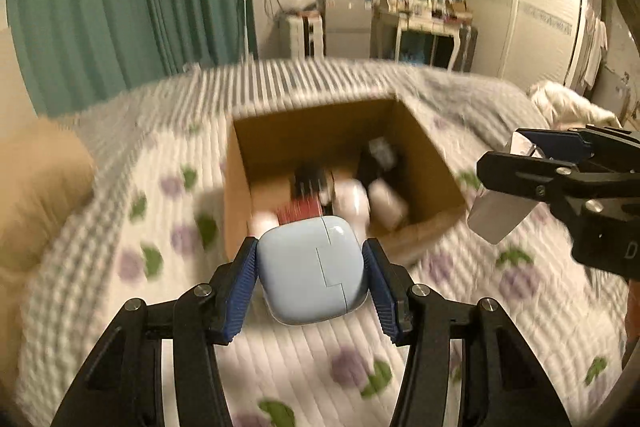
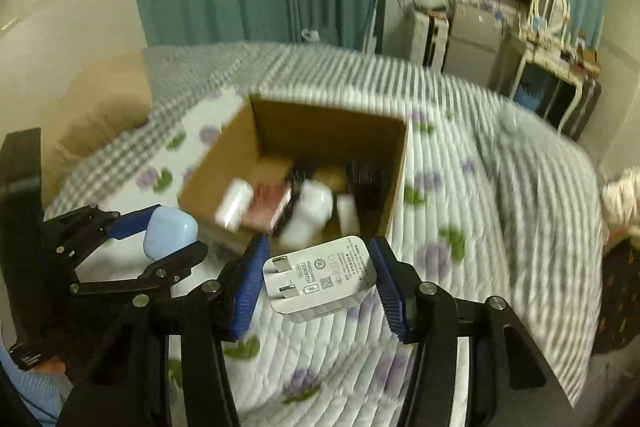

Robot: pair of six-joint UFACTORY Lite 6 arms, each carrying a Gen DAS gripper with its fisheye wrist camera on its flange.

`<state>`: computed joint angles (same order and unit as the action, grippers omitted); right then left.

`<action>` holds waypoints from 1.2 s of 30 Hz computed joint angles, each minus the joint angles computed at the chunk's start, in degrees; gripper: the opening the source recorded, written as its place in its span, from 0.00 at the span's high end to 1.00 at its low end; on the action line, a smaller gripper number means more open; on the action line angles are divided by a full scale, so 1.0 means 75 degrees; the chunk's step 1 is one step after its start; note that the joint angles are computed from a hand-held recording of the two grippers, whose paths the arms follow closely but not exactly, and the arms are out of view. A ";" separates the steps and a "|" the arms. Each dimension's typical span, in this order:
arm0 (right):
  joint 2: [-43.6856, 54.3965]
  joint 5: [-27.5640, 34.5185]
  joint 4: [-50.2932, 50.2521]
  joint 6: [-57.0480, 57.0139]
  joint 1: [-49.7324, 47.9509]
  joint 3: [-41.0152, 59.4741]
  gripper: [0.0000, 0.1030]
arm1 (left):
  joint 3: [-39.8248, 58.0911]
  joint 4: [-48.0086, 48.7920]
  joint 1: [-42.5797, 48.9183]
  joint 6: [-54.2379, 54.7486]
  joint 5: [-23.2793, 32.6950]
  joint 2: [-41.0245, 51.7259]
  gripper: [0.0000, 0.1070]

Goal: Organize rigid objects
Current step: 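Lower the earbud case and white charger into the box and release both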

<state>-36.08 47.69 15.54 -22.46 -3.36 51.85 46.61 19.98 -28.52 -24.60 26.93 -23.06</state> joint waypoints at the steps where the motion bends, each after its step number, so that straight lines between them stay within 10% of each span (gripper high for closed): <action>1: 0.0319 -0.0084 -0.0177 0.0193 0.0173 0.0398 0.50 | 0.0420 0.0116 0.0085 0.0015 0.0004 0.0317 0.50; 15: 0.3598 -0.1416 -0.0708 0.0716 0.0785 0.2204 0.50 | 0.2571 0.0428 0.0899 0.0133 -0.0949 0.4239 0.50; 26: 0.4656 -0.2197 0.0369 -0.0337 0.0449 0.2047 0.50 | 0.2488 0.1241 0.1036 -0.0587 -0.1736 0.4549 0.28; 36: 0.6176 -0.2830 0.1332 -0.0853 0.0609 0.3216 0.49 | 0.2185 0.0894 0.1343 -0.0119 -0.1916 0.3912 0.28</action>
<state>10.24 26.46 25.53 -28.86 1.22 75.97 62.99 26.69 -18.45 -25.49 12.55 6.28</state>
